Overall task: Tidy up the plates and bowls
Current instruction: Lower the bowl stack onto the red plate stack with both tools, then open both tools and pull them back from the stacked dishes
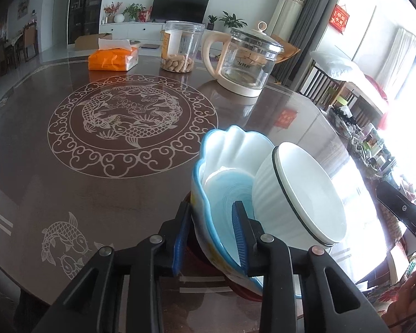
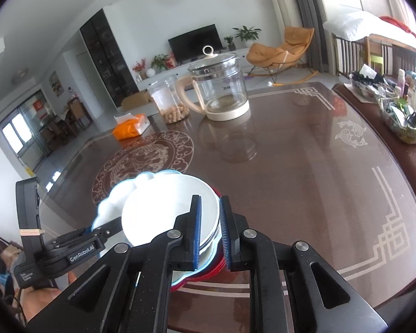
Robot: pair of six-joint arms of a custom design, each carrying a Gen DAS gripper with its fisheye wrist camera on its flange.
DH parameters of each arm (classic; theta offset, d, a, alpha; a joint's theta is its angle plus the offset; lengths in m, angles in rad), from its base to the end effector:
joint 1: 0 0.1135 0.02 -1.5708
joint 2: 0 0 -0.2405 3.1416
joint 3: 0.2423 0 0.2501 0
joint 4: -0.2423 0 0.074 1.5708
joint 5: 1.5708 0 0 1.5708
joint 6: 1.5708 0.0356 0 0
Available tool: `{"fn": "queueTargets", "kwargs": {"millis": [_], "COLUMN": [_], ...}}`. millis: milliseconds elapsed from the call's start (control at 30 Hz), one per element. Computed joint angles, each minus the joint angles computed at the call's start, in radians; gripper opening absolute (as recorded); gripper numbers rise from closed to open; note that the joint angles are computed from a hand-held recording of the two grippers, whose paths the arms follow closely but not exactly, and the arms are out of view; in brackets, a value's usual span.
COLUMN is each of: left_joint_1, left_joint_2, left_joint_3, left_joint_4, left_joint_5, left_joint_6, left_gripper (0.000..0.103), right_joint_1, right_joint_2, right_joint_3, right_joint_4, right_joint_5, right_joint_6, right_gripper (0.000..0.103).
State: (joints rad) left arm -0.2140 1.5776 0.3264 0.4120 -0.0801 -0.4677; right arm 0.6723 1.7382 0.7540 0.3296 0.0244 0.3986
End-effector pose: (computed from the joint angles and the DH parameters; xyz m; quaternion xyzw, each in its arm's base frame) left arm 0.2234 -0.0456 0.0609 -0.1322 0.9238 -0.0842 0.3493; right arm 0.2598 0.2057 0.1149 -0.1170 0.8892 0.2162 0.3859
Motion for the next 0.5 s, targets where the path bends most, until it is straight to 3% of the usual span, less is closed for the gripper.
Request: {"fn": "queueTargets", "kwargs": {"millis": [67, 100, 200, 500], "left_joint_1": [-0.034, -0.053, -0.123, -0.179], "left_joint_2": [-0.077, -0.121, -0.242, -0.414], "left_joint_3": [-0.016, -0.025, -0.036, -0.014], "left_joint_4": [-0.054, -0.079, -0.169, -0.394], "left_joint_5": [-0.041, -0.068, -0.203, -0.327], "left_joint_6": [-0.010, -0.012, -0.024, -0.041], "left_gripper": [0.038, 0.053, 0.079, 0.080], "right_joint_1": [0.006, 0.010, 0.027, 0.070], "right_joint_2": [-0.003, -0.002, -0.002, -0.020], "right_joint_3": [-0.009, -0.010, -0.022, -0.047], "right_joint_4": [0.006, 0.005, 0.021, 0.017], "right_joint_5": [0.008, 0.012, 0.026, 0.047], "right_joint_6": [-0.003, -0.005, -0.002, 0.007], "right_gripper": [0.038, 0.041, 0.051, 0.058]}}
